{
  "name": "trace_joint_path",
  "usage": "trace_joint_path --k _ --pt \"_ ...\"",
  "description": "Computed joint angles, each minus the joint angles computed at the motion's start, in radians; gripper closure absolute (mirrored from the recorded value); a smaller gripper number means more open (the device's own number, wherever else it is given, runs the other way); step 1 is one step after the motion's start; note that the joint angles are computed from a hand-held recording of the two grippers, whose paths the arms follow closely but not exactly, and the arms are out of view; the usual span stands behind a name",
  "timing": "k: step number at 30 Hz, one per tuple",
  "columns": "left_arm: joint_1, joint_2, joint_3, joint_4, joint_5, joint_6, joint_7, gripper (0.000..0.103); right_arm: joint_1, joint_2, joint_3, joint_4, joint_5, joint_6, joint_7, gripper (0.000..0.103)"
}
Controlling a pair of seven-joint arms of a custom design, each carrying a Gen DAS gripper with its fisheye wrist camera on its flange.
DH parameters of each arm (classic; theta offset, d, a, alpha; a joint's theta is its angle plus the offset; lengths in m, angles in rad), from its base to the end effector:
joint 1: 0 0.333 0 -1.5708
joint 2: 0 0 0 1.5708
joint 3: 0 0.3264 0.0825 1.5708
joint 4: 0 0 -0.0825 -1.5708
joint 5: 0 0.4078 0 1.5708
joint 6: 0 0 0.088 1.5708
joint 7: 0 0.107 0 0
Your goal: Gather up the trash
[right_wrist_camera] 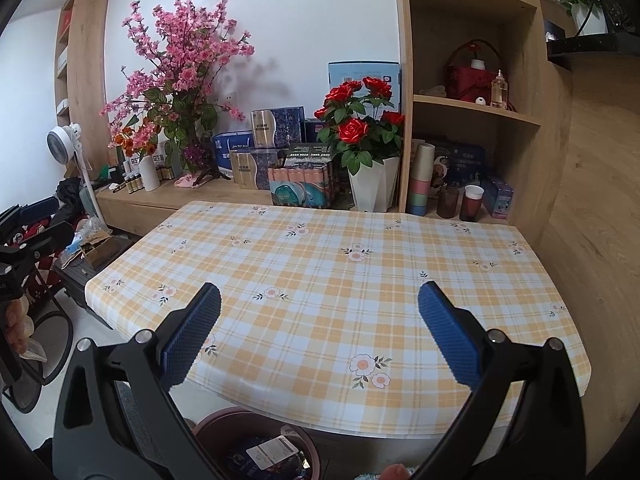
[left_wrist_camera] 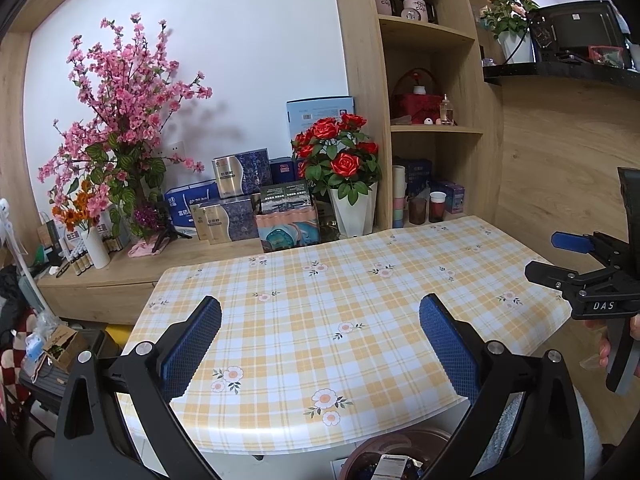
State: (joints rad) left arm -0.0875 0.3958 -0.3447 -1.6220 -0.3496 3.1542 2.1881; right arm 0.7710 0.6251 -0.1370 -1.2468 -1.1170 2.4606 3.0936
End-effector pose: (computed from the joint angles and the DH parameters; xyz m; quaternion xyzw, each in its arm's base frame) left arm 0.6958 -0.2370 0.5401 -0.3951 0.7373 -0.4463 0.3179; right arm 0.6278 0.5019 0.4697 -0.5617 0.6377 -0.3786 0.3668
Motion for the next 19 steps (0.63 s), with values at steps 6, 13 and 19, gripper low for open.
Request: trace_joint_path --k 6,13,19 --pt "0.012 0.003 -0.015 -0.007 0.001 0.008 0.006 0.006 -0.003 0.007 0.003 0.004 0.010 0.002 -0.011 0.005" --pt "-0.001 0.004 0.003 -0.008 0.000 0.004 -0.003 0.006 -0.001 0.012 -0.001 0.007 0.019 0.003 -0.016 0.005" --pt "-0.041 0.004 0.056 -0.015 0.031 0.012 -0.042 0.006 -0.002 0.023 0.001 0.015 0.036 0.004 -0.026 0.005"
